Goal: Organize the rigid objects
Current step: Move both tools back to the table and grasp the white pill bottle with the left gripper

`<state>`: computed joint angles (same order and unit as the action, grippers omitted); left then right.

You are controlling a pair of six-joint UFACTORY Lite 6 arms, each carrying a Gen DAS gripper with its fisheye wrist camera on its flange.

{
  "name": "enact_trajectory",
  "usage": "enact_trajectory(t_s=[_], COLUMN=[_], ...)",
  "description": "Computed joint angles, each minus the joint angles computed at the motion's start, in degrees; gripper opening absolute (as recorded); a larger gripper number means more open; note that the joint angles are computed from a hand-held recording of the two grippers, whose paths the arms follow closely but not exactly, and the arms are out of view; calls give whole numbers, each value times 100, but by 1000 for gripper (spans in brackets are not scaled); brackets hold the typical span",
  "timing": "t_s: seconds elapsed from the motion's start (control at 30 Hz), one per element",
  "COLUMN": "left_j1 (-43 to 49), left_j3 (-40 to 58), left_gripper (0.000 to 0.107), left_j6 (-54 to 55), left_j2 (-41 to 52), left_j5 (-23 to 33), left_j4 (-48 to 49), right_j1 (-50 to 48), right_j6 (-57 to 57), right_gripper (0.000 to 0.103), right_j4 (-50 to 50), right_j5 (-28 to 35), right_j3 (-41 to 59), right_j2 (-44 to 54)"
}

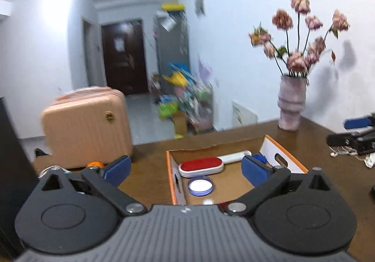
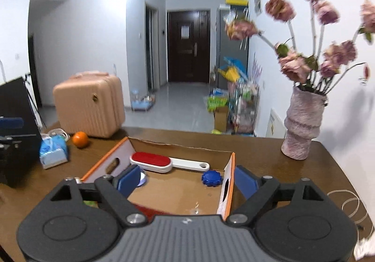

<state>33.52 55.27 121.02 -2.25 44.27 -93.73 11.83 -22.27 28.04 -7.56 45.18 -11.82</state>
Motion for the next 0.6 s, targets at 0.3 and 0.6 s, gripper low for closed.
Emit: enact_trajectory(t_s=[0.3, 0.6], left_j1=[2918, 5269], left_j3=[-3110, -4025], left_gripper=[103, 103], left_j6=[1547, 3623], left_j2=[-1706, -476], left_j5=[2591, 2698], left_j4=[521, 2404], right_j1=[3610, 8899], right_j6=[-2131, 1842], right_gripper=[93, 93], right_j4=[4396, 6842], right_j5=[-3529, -6120], right_j3=[-3466, -4329], right_j2=[-2699, -173])
